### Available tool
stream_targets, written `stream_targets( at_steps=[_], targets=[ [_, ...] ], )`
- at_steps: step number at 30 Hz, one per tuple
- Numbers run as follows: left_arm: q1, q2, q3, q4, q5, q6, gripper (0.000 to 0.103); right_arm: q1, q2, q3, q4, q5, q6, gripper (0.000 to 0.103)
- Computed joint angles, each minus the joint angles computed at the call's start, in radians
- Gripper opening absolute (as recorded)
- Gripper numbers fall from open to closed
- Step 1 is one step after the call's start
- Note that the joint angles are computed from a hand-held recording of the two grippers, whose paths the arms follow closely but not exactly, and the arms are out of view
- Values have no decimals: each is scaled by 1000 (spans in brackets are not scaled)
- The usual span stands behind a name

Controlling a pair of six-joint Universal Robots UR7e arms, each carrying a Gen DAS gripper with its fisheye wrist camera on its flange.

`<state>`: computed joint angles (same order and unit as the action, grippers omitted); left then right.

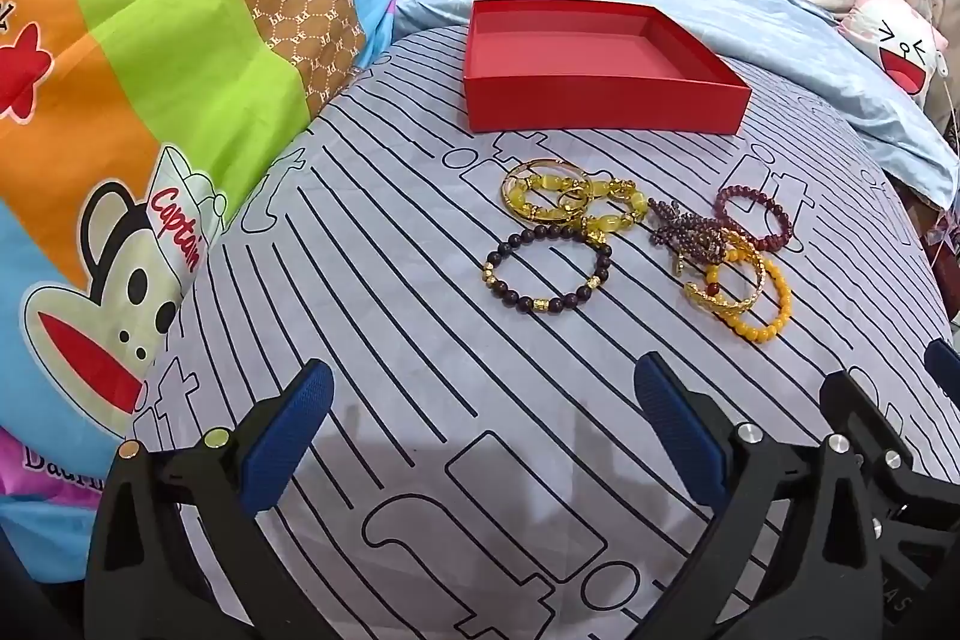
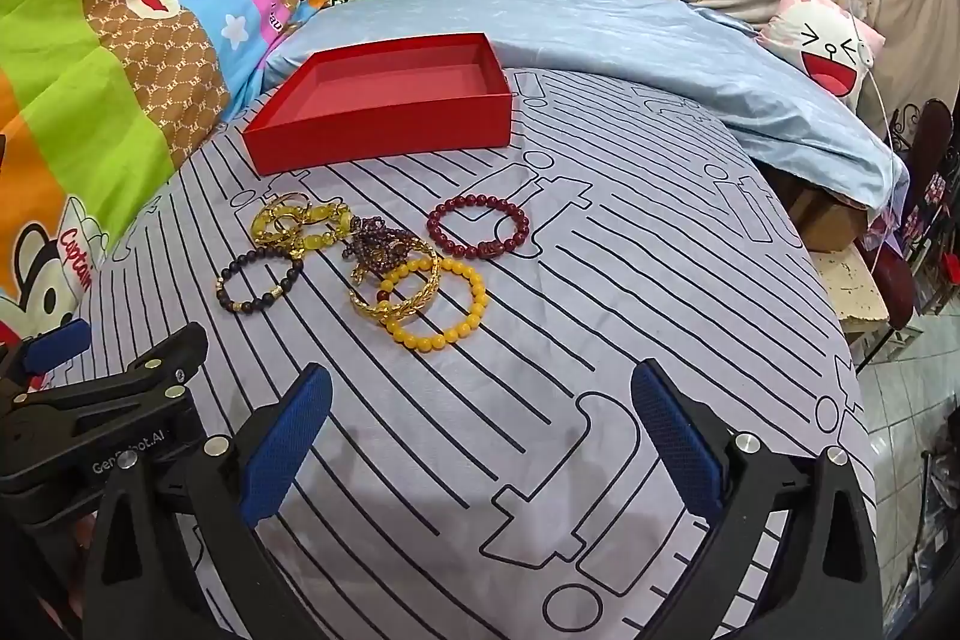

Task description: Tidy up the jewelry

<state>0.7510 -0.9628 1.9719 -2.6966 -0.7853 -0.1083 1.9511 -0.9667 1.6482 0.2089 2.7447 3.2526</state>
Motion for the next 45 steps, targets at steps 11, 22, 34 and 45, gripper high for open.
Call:
stream_targets(
  at_steps=[11, 22, 34, 45],
  targets=[
    [-4, 5, -14, 26, 6, -10, 96, -2, -1, -3, 11, -4, 15, 96],
    [-5, 10, -13, 22, 10, -9, 96, -5, -9, 6, 5, -10, 15, 96],
    [-9, 19, -16, 20, 11, -9, 96, -10, -18, 16, -5, -11, 16, 96],
    [-5, 24, -23, 26, 19, -21, 96, -15, -14, 4, -14, -24, -4, 96]
  ],
)
